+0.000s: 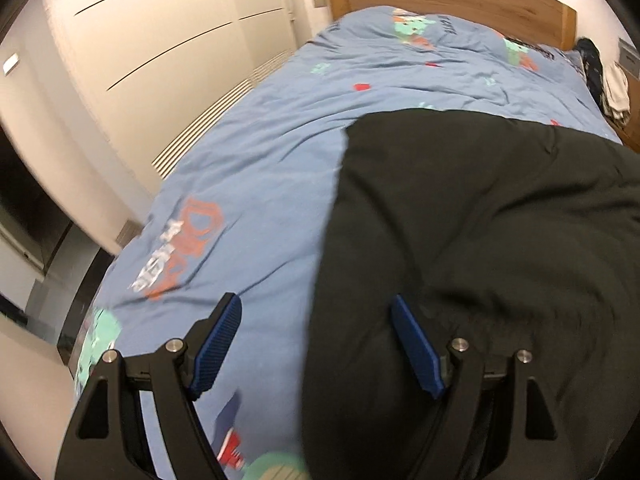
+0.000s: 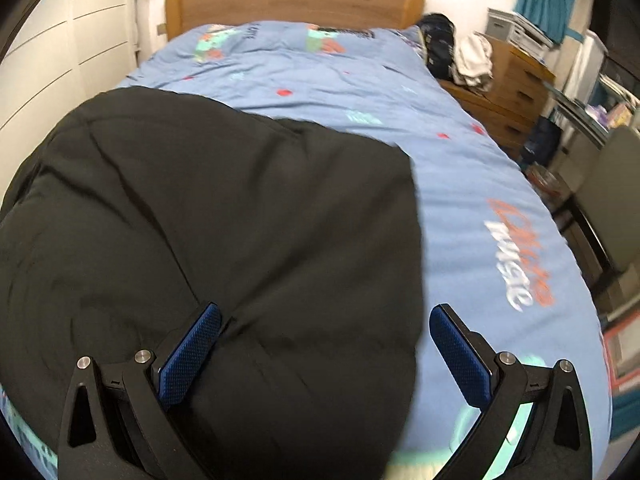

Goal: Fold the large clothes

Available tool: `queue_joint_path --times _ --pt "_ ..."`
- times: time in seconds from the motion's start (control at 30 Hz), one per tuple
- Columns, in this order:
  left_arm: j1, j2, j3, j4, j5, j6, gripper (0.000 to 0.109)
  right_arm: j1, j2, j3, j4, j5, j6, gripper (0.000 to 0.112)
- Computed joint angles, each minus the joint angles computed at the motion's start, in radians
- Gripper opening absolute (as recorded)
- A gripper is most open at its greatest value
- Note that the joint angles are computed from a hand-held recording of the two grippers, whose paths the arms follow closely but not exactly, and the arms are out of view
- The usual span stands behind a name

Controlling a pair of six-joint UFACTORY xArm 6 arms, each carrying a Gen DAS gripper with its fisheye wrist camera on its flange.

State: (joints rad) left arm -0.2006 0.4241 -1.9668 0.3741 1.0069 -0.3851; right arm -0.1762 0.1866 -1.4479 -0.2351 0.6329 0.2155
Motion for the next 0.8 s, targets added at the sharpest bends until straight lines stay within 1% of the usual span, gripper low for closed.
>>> queue_joint_path --times 0.07,0.1,0.17,0.23,0.33,0.37,0.43,0.5,0.57,0.6,0.7,0.8 --pt "0.008 -0.078 0.099 -0.014 -0.040 -0.019 0.077 -0.004 -0.062 0.055 -0.049 0.025 0.058 0.102" --pt "0.010 -0.109 0.138 -0.033 -0.060 -0.022 0.077 -0.005 -0.079 0.069 -0.036 0.016 0.057 0.102" --pt "0.000 -0.164 0.207 -0.078 -0.098 -0.025 0.077 0.005 -0.136 0.117 0.039 -0.027 0.034 0.102" --pt "-0.026 -0.200 0.263 -0.117 -0.146 -0.009 0.077 0.042 -0.174 0.155 0.143 -0.090 -0.040 0.102" --pt "-0.059 -0.199 0.284 -0.197 -0.180 0.029 0.078 0.118 -0.196 0.200 0.230 -0.153 -0.122 0.102" --pt "-0.071 -0.186 0.278 -0.219 -0.174 0.041 0.078 0.139 -0.188 0.200 0.269 -0.148 -0.148 0.102" --pt "-0.087 -0.166 0.274 -0.194 -0.150 0.037 0.078 0.160 -0.162 0.194 0.324 -0.130 -0.182 0.102" --pt "-0.081 -0.180 0.306 -0.201 -0.158 0.047 0.078 0.160 -0.141 0.192 0.299 -0.101 -0.164 0.102" --pt "-0.064 -0.215 0.348 -0.227 -0.177 0.050 0.078 0.136 -0.155 0.220 0.315 -0.106 -0.171 0.102" --pt "-0.060 -0.236 0.369 -0.229 -0.183 0.043 0.077 0.117 -0.166 0.232 0.291 -0.098 -0.145 0.102" --pt "-0.058 -0.349 0.494 -0.194 -0.233 0.013 0.078 0.086 -0.213 0.271 0.221 -0.073 -0.076 0.102" --pt "-0.064 -0.491 0.644 -0.148 -0.289 -0.022 0.077 0.082 -0.319 0.367 0.194 -0.091 -0.053 0.102"
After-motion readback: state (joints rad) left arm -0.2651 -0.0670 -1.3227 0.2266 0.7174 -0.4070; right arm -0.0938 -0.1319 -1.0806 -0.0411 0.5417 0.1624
